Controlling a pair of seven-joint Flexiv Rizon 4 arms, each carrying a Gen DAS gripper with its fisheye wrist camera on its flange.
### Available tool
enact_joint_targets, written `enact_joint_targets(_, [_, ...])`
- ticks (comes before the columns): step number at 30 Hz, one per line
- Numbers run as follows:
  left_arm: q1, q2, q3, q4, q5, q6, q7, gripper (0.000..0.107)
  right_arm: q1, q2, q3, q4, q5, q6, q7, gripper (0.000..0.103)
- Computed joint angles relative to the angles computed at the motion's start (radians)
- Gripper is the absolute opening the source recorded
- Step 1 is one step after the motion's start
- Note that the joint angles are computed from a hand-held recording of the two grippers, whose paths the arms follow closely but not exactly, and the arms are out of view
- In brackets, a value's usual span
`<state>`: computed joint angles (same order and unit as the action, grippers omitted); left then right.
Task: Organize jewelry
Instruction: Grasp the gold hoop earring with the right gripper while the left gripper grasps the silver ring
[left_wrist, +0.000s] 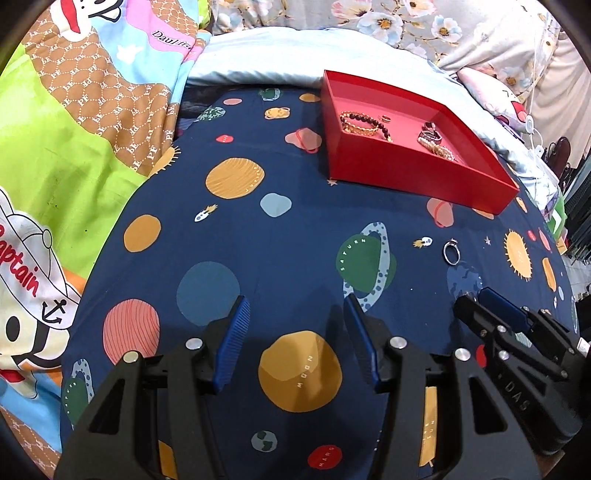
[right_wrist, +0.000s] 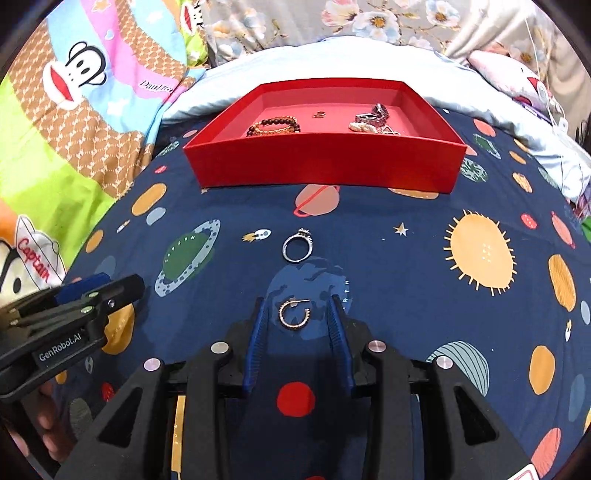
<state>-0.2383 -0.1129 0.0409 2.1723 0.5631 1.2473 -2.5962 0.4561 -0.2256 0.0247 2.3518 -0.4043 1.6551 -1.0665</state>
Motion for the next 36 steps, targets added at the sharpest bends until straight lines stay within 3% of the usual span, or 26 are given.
enact_joint_targets(2, [0.001, 0.0, -0.001, 0.001, -0.002, 0.001, 0.001, 0.051, 0.091, 0.008, -0.11, 0.023, -0.046, 0.024, 0.036, 0.032])
enact_joint_targets(4, [0.0, 0.001, -0.001, 0.0, -0.002, -0.002, -0.001, 0.051, 0.163, 0.013, -0.202, 0.04, -0.081, 0.04, 0.065, 0.022])
enact_joint_targets(5, [-0.001, 0.001, -0.002, 0.0, -0.003, -0.002, -0.001, 0.051, 0.164, 0.013, -0.206, 0.041, -0.079, 0.041, 0.063, 0.019])
enact_joint_targets(8, [0.002, 0.0, -0.004, 0.003, -0.01, 0.008, 0.012, 0.051, 0.072, 0.004, -0.098, 0.023, -0.012, 0.036, 0.025, 0.016])
enact_joint_targets(11, [0.001, -0.004, -0.011, 0.002, -0.028, 0.022, 0.04, 0.051, 0.107, 0.019, -0.151, 0.044, -0.012, 0.044, 0.038, 0.016])
enact_joint_targets(18, [-0.019, -0.067, -0.03, -0.045, -0.111, 0.072, 0.154, 0.051, 0.055, 0.068, -0.15, 0.079, 0.017, 0.048, 0.046, 0.016])
enact_joint_targets(22, [-0.054, -0.125, -0.025, -0.103, -0.162, 0.096, 0.223, 0.051, -0.092, 0.076, -0.015, 0.066, 0.068, 0.025, 0.012, 0.016])
enact_joint_targets(26, [-0.085, -0.197, -0.021, -0.167, -0.226, 0.121, 0.297, 0.051, -0.176, 0.075, 0.062, 0.053, 0.111, 0.016, -0.017, 0.016])
enact_joint_targets(30, [-0.101, -0.253, -0.023, -0.202, -0.314, 0.147, 0.377, 0.05, -0.297, 0.064, 0.196, 0.016, 0.22, -0.007, -0.103, 0.016])
enact_joint_targets(36, [-0.22, -0.298, 0.098, -0.274, -0.273, 0.119, 0.335, 0.044, -0.418, 0.039, 0.346, -0.046, 0.41, -0.046, -0.259, 0.016])
